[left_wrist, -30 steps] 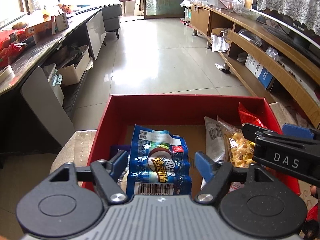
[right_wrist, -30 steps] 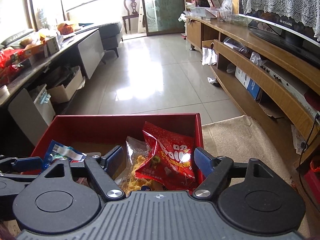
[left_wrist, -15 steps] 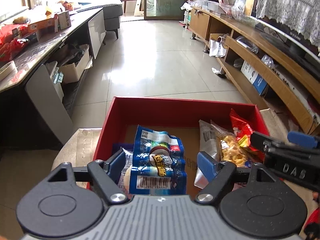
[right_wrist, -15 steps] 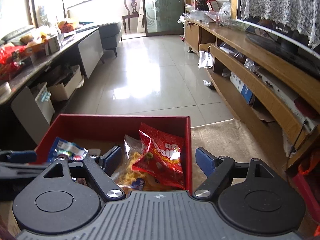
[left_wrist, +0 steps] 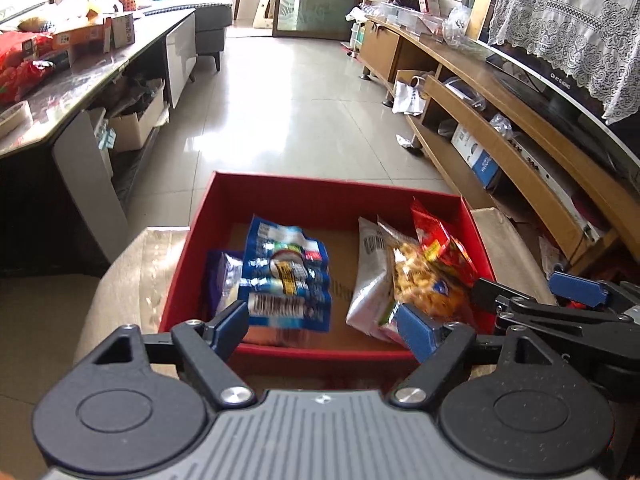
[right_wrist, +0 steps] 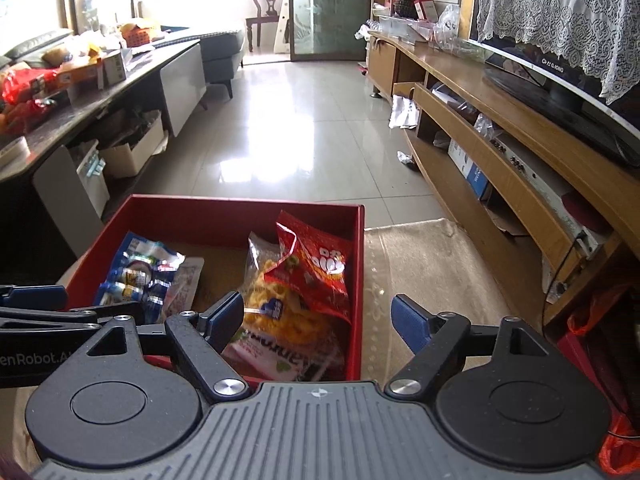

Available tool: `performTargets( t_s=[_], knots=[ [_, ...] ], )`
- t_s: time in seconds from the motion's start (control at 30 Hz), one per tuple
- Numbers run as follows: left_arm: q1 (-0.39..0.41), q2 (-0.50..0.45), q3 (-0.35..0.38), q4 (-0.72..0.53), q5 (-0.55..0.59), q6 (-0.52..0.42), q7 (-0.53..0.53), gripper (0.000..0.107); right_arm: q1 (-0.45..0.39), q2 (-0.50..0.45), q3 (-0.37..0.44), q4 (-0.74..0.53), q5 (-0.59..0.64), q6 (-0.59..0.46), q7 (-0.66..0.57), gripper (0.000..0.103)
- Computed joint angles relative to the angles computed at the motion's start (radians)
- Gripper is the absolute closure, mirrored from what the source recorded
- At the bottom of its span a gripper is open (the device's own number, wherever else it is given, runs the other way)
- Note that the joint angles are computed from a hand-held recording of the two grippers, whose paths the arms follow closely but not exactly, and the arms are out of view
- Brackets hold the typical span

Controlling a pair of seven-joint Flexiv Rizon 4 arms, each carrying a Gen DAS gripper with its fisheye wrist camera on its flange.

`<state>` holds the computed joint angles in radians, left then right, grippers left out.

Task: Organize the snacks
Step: 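Open both tools to release the packs and pull back from the box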

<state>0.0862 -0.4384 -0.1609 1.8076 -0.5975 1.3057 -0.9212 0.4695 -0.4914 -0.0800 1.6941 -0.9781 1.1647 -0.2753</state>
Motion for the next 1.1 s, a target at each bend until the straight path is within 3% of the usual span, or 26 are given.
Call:
performTargets(
  t_s=[0.27,0.33,0.5,0.6,0.73,0.87,1.1],
  knots=[
    [0.010,0.040,-0.004,0.078,-0.023,-0.047,0.064,0.029,-0.015,0.038,0.058,0.058,0.077,-0.052,-0.071,0.017],
    [0.021,0.048,-0.018,0.097,-0.048,-0.072,0.121,0.029,-0.020,0.053,0.071,0.082,0.101,-0.053,-0.093,0.017],
    [0.042,0.061,-0.042,0.136,-0.110,-0.154,0.387,0.029,-0.043,0.090,0.116,0.136,0.196,-0.077,-0.168,0.017],
    [0.055,0.060,-0.039,0.134,-0.141,-0.262,0.544,0.029,-0.058,0.101,0.145,0.163,0.271,-0.073,-0.231,0.017],
    [0.037,0.035,0.005,0.092,-0.125,-0.379,0.612,0.029,-0.057,0.097,0.159,0.172,0.335,-0.100,-0.297,0.017],
    [0.017,0.014,0.014,0.077,-0.119,-0.356,0.735,0.029,-0.054,0.075,0.168,0.141,0.392,-0.125,-0.359,0.017],
    [0.011,-0.024,0.030,0.027,-0.053,-0.435,0.809,0.030,-0.044,0.033,0.172,0.082,0.465,-0.127,-0.453,0.017]
  ],
)
